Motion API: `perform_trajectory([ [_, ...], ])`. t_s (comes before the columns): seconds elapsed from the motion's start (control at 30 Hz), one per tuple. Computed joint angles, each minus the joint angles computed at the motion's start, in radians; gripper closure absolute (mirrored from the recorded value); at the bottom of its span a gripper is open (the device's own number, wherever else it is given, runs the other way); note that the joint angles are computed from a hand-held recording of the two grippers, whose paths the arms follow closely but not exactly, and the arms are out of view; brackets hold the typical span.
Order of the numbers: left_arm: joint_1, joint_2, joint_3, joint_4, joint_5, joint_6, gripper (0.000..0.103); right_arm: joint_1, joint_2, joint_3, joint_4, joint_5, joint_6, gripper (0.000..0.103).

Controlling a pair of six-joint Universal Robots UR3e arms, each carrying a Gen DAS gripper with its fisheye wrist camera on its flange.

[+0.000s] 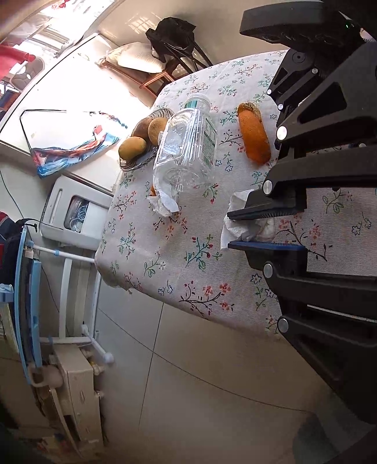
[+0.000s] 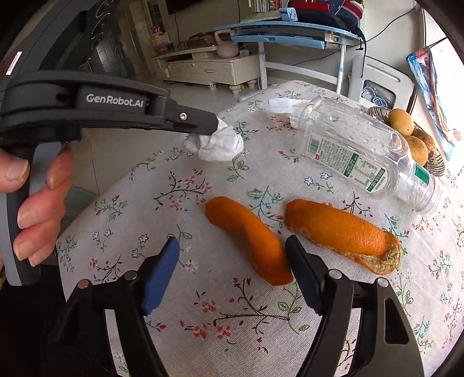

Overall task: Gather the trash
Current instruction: 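Close the right gripper on the orange carrot while the left gripper holds the tissue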

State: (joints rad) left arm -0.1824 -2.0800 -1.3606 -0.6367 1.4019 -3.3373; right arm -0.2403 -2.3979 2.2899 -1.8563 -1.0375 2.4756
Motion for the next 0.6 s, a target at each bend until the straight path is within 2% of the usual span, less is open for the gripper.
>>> perform_trajectory([
  [0.03, 0.0, 0.0, 0.0, -0.002, 0.0, 0.002, 0.089, -0.011, -0.011, 0.0, 0.018, 0.007, -0.012, 0.036],
  [0.1, 0.0, 0.0, -0.003, -0.004, 0.0, 0.009, 0.089, -0.045, -0.042, -0.008, 0.084, 0.029, -0.051, 0.047],
  [0.17, -0.005, -0.003, -0.002, -0.008, 0.005, 0.013, 0.089, -0.067, -0.06, -0.014, 0.121, 0.038, -0.075, 0.05],
  [0.33, -0.02, -0.02, 0.014, -0.015, 0.017, 0.015, 0.089, -0.072, -0.068, 0.018, 0.056, 0.036, -0.002, 0.047],
  [0.47, -0.034, -0.035, 0.03, -0.024, 0.026, 0.023, 0.089, -0.003, -0.021, 0.024, -0.033, 0.001, 0.05, 0.049],
  [0.53, -0.039, -0.037, 0.033, -0.025, 0.028, 0.025, 0.089, 0.022, -0.013, 0.021, -0.058, -0.026, 0.054, 0.067],
  [0.57, -0.04, -0.037, 0.034, -0.025, 0.028, 0.025, 0.089, 0.001, -0.022, 0.011, -0.01, -0.006, 0.025, 0.083],
  [0.6, -0.041, -0.036, 0.034, -0.024, 0.029, 0.025, 0.089, -0.031, -0.045, 0.004, 0.045, 0.014, -0.007, 0.083],
])
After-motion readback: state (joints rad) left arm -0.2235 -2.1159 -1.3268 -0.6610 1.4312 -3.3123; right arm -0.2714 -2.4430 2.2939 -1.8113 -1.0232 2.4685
